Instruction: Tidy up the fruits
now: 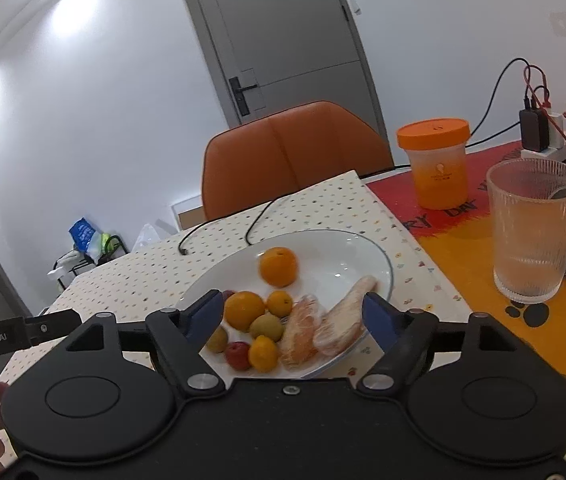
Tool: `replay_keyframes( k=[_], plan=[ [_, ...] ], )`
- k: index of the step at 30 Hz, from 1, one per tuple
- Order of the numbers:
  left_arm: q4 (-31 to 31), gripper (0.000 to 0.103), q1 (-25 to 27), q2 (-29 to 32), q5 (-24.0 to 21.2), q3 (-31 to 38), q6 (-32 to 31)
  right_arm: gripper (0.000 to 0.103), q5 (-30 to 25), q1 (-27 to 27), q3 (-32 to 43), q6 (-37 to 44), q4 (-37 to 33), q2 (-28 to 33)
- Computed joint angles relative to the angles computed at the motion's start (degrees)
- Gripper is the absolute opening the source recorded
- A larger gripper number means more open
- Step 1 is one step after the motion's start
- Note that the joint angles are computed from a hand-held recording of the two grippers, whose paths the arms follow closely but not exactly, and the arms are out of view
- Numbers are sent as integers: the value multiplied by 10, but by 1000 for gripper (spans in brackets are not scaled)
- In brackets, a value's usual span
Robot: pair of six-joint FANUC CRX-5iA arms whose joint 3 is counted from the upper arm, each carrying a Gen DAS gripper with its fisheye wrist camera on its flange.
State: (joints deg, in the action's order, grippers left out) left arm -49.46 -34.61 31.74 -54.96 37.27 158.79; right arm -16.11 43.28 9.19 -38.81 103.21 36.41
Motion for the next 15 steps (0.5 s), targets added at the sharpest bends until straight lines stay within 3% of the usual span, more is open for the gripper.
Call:
replay_keyframes(
  k=[12,15],
  plan=[
    [-7,100,-10,-60,-7,-65,21,93,-11,27,-14,30,-13,-22],
    [-7,102,-16,-64,-32,-63,11,100,-11,36,-15,57,-37,-26]
  ],
)
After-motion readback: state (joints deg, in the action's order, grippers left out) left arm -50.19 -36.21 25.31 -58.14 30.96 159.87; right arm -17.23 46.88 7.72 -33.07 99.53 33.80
